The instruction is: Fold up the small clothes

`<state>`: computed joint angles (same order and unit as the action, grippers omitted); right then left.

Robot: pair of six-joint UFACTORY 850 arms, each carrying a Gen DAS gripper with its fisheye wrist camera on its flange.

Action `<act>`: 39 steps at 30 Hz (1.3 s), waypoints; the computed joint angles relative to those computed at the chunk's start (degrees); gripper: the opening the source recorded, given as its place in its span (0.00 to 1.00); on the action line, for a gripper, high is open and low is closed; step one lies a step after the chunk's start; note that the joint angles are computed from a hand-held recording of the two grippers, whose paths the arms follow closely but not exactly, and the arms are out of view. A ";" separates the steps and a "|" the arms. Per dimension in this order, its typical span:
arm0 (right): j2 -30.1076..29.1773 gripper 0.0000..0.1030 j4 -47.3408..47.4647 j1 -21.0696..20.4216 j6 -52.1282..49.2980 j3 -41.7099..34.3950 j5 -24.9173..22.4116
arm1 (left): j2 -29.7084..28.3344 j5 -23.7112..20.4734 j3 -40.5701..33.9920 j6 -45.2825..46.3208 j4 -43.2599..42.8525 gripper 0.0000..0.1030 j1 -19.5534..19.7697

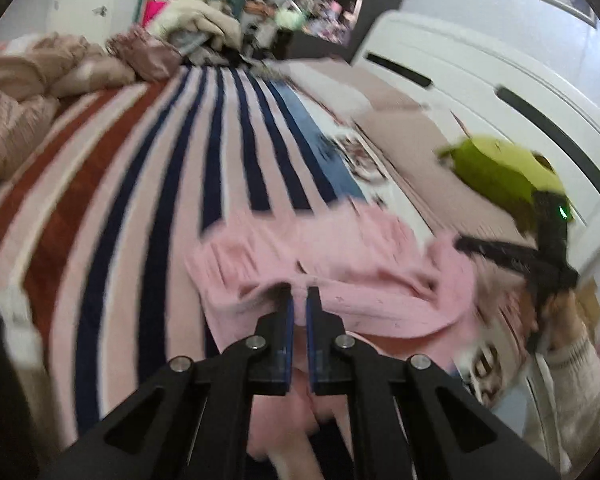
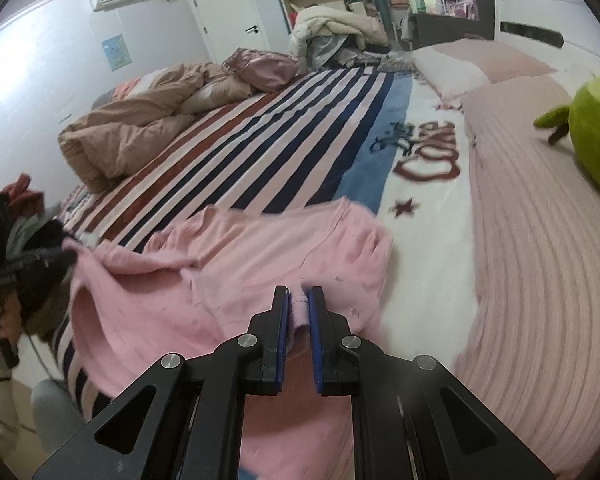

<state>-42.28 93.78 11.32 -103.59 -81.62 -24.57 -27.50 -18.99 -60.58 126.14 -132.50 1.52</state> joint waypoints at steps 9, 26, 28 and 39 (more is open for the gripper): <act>-13.47 0.06 -27.91 1.64 37.27 -23.73 8.20 | -18.25 14.12 -25.11 -6.71 -4.64 0.42 2.10; -2.69 0.54 -25.51 -0.68 24.12 2.26 0.42 | -6.87 -1.92 2.95 -12.23 12.85 0.19 1.48; -1.56 0.32 -21.26 -0.26 19.15 5.10 2.21 | -5.45 -0.04 4.99 -3.29 3.49 0.05 0.91; 1.36 0.15 -17.35 -0.39 11.90 9.09 3.54 | -3.31 -3.42 9.36 -9.02 12.55 0.17 4.79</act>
<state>-40.92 76.42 10.93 -91.69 -72.53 -21.03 -30.81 -22.41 -51.23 117.12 -119.95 6.31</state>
